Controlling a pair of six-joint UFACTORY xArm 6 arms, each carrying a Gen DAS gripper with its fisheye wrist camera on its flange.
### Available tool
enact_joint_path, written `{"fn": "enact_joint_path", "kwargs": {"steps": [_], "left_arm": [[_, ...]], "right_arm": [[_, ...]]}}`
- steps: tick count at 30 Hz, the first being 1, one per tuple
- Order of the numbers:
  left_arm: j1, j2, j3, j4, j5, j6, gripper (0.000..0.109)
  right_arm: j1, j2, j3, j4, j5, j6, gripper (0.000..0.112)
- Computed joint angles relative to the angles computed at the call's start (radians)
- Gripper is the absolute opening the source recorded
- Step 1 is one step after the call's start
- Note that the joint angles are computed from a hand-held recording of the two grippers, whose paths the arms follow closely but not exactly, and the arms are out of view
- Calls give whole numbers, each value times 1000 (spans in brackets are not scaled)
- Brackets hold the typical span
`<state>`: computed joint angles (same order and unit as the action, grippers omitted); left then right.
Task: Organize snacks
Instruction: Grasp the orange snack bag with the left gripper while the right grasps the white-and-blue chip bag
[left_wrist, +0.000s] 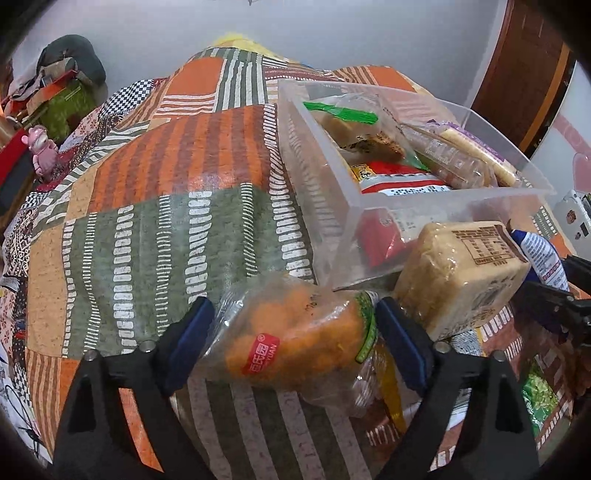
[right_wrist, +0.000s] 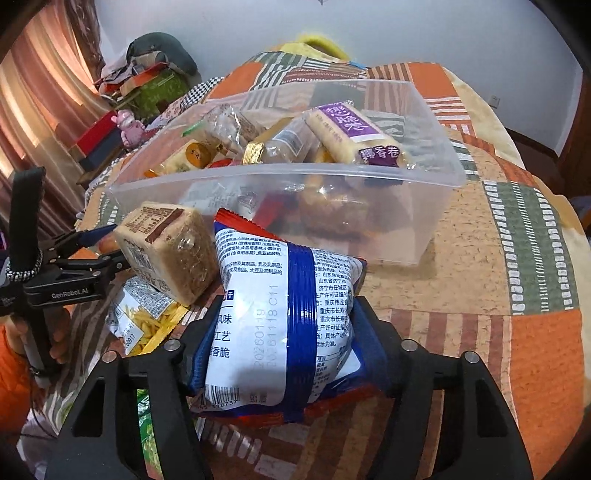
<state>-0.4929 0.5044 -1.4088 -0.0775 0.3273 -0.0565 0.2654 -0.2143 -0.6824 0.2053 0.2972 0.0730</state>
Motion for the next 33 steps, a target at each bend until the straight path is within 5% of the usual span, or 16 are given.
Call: {"fn": "enact_joint_path", "kwargs": {"steps": [7, 20, 33], "left_arm": [[-5, -78, 85, -30, -16, 16, 62], [4, -266, 236, 173, -86, -163, 60], [-29, -183, 27, 98, -103, -122, 60]], "right_arm": [[-2, -50, 35, -22, -16, 20, 56], [-28, -150, 54, -135, -58, 103, 56], [-82, -89, -50, -228, -134, 158, 56]]}}
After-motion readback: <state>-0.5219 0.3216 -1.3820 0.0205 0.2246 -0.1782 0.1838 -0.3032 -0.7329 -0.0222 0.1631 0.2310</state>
